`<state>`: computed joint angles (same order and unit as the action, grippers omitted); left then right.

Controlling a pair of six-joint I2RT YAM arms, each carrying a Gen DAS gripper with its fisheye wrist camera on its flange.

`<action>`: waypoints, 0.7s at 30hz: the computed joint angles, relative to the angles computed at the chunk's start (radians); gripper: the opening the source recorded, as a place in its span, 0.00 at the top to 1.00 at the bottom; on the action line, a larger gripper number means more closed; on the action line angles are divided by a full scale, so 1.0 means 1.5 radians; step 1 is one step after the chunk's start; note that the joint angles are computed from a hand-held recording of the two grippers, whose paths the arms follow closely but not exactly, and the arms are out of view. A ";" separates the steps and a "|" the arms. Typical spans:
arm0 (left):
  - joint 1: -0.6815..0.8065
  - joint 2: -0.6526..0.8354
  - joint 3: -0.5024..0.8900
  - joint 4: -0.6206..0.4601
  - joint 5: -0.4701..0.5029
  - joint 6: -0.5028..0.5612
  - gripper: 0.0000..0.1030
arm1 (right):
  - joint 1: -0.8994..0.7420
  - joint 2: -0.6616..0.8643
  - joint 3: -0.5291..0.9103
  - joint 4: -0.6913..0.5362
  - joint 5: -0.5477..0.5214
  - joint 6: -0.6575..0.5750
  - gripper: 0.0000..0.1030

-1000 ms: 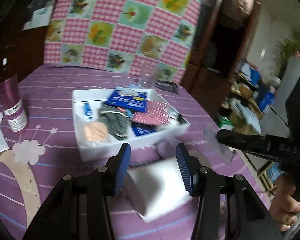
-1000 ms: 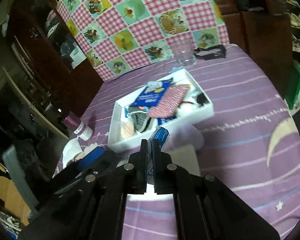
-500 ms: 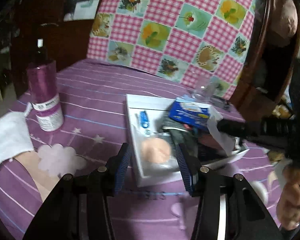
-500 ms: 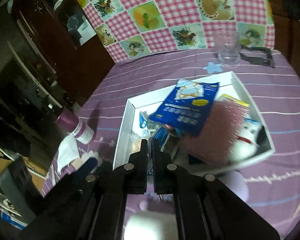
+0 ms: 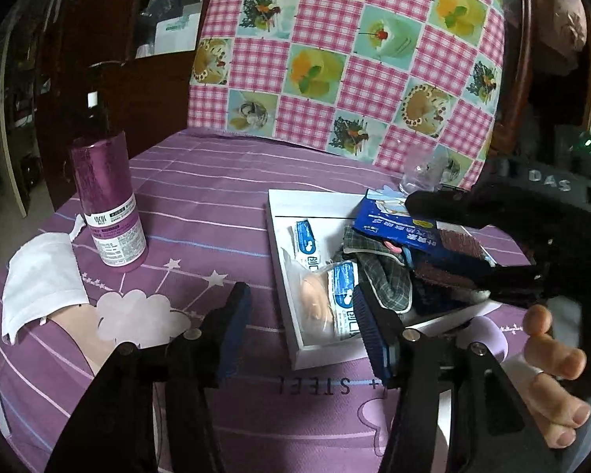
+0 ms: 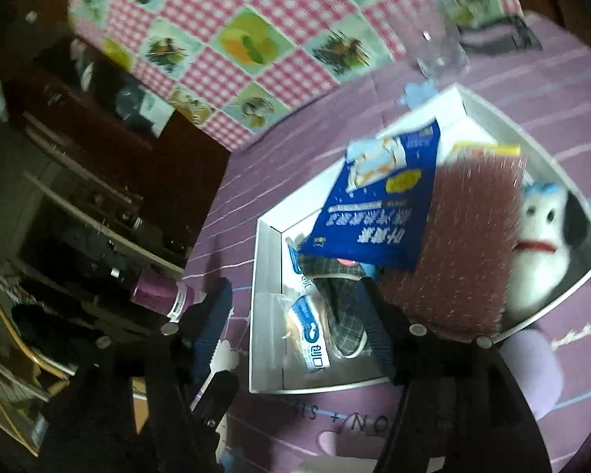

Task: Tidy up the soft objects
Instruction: 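Lower the tube into the box and open the right gripper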

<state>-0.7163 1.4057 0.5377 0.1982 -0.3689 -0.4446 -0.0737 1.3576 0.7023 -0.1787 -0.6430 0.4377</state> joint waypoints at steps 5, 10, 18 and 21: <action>-0.015 -0.007 -0.008 0.014 -0.013 0.008 0.36 | -0.016 -0.041 -0.014 0.007 0.008 -0.021 0.34; -0.016 -0.010 -0.011 0.019 -0.016 0.011 0.34 | -0.001 -0.071 0.001 -0.065 0.101 -0.158 0.34; -0.042 -0.019 -0.028 0.056 -0.036 0.019 0.21 | -0.032 -0.135 -0.005 -0.168 0.186 -0.220 0.34; -0.047 -0.021 -0.029 0.059 -0.041 0.022 0.21 | -0.037 -0.203 -0.040 -0.167 0.235 -0.253 0.34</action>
